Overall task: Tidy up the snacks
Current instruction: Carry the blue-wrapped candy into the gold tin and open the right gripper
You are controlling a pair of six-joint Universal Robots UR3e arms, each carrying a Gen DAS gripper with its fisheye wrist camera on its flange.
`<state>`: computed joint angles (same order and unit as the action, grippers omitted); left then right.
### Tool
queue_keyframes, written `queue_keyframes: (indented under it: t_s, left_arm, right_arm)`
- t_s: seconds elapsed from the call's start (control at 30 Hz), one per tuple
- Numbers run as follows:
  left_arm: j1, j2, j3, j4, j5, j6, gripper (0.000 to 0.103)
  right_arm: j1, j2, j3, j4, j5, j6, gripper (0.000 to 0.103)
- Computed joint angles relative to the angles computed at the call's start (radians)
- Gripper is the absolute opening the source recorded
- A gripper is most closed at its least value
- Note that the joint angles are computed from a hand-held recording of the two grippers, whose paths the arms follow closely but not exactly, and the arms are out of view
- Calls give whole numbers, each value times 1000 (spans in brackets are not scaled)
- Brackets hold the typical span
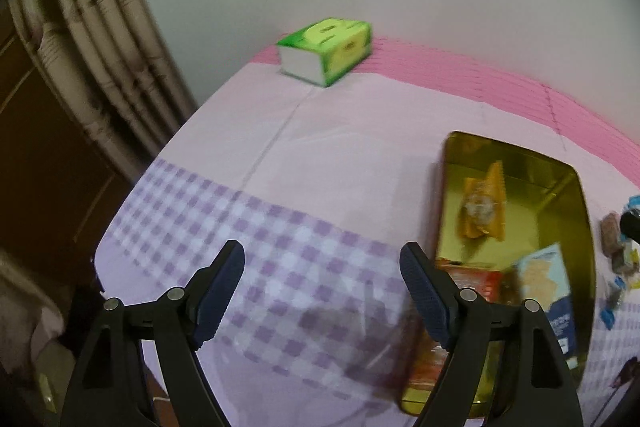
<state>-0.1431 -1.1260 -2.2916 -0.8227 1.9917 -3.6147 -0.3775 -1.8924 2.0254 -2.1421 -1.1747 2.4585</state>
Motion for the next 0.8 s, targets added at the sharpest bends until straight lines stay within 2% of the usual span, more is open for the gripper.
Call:
queue_keyframes:
  t_s: [0.1,0.3,0.4,0.8]
  left_arm:
    - [31,24,-19,-3,9,-3,80]
    - [90,51,-45,8,-56,38,80]
    - [67,23,-35,16,-36,32,80]
    - [64,12,-29,16,-67,28,80]
  right_arm:
    - [128,101,-40,-89,-51,72,25]
    - [300,279,-130,-185,-165,154,25]
    - [333,328,-151,-209,-196,159,25]
    - [366,401,-139,-266,-229,176,25]
